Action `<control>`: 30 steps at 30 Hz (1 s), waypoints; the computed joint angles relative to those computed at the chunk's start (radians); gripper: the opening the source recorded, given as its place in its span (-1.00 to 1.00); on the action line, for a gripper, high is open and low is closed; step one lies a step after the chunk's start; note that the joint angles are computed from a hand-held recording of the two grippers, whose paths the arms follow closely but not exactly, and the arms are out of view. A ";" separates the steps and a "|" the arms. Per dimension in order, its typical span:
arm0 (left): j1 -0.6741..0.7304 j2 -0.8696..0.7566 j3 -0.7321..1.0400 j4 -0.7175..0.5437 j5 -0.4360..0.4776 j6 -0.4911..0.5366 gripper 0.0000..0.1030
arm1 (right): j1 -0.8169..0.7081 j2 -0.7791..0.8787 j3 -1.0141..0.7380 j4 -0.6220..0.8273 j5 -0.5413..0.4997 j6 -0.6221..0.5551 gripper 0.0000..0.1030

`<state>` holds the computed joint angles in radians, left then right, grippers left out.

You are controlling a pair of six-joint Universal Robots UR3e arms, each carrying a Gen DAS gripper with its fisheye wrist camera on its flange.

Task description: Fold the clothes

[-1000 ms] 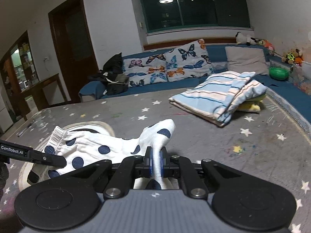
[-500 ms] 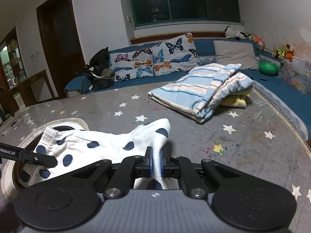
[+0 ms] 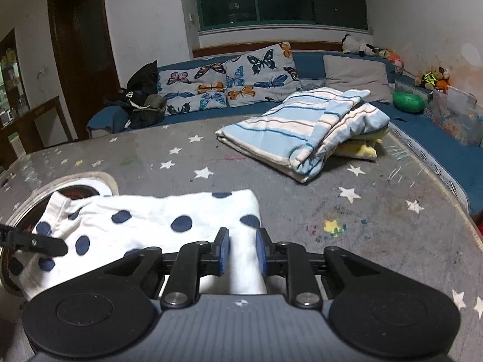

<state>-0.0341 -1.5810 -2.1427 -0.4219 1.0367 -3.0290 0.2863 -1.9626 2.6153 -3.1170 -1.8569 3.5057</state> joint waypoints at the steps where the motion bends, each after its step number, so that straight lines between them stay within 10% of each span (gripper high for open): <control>1: 0.003 0.005 -0.001 0.000 0.003 0.001 -0.04 | -0.005 0.004 -0.003 -0.004 0.004 -0.001 -0.63; 30: -0.060 -0.111 0.119 0.122 0.127 0.019 0.10 | -0.055 0.299 -0.206 -0.080 0.155 -0.081 -0.62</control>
<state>-0.0936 -1.6919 -2.0233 -0.2998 1.1642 -3.0096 0.2315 -1.6632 2.4089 -3.1974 -1.7023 3.4244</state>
